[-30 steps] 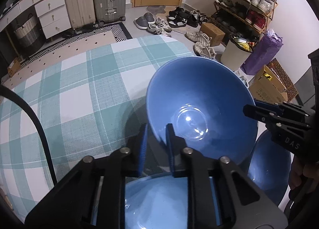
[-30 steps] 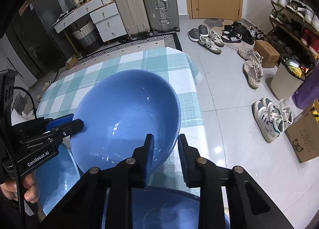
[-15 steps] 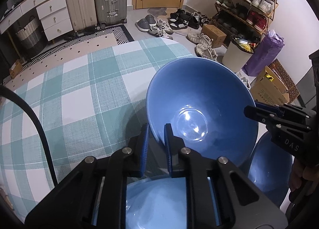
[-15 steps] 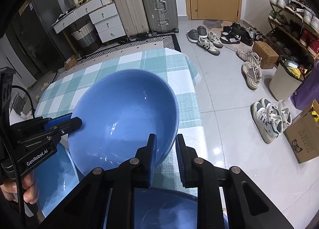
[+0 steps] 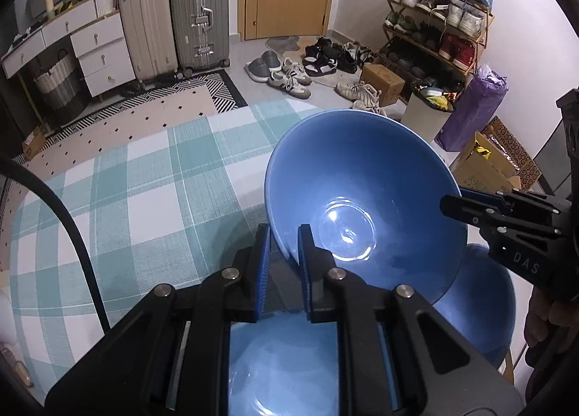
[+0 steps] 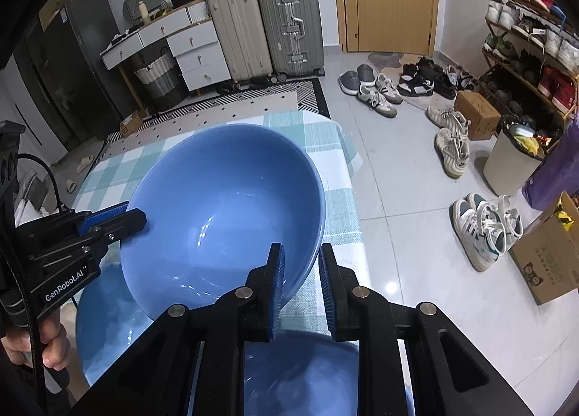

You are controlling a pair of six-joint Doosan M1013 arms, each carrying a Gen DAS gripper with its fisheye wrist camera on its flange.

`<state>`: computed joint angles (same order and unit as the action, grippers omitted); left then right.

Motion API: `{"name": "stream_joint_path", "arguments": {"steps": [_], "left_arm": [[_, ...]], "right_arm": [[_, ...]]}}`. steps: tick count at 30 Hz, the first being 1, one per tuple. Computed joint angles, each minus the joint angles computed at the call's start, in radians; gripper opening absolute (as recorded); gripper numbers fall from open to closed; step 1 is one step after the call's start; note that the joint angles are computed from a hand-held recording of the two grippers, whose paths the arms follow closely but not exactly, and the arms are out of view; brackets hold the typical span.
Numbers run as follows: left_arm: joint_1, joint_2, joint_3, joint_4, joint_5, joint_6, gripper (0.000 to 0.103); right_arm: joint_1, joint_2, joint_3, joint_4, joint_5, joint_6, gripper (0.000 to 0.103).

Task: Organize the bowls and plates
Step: 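Lift the blue bowl with the right tool while the left tool lifts its bowl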

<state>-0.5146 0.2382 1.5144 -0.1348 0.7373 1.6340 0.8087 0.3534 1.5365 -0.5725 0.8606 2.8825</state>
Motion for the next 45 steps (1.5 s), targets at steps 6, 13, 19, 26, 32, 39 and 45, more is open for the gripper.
{"name": "stream_joint_path", "arguments": {"steps": [6, 13, 19, 26, 32, 39, 45], "left_arm": [[-0.007, -0.047, 0.018, 0.012, -0.019, -0.007, 0.012], [-0.014, -0.119, 0.049, 0.045, -0.029, -0.036, 0.012], [-0.017, -0.188, 0.072, 0.071, -0.021, -0.069, 0.012], [-0.021, -0.277, 0.102, 0.099, 0.0, -0.096, 0.013], [-0.027, -0.351, 0.131, 0.116, 0.028, -0.117, 0.013], [-0.042, -0.431, 0.166, 0.151, 0.055, -0.153, 0.013], [-0.041, -0.481, 0.198, 0.16, 0.076, -0.164, 0.013]], "right_arm": [[0.025, -0.017, -0.01, -0.036, 0.032, 0.021, 0.02], [0.063, -0.038, -0.029, -0.081, 0.074, 0.036, 0.02], [0.104, -0.051, -0.059, -0.124, 0.116, 0.043, 0.02], [0.152, -0.057, -0.09, -0.159, 0.163, 0.056, 0.02], [0.19, -0.058, -0.113, -0.18, 0.193, 0.066, 0.02], [0.226, -0.054, -0.124, -0.198, 0.205, 0.087, 0.02], [0.249, -0.044, -0.134, -0.197, 0.207, 0.095, 0.02]]}}
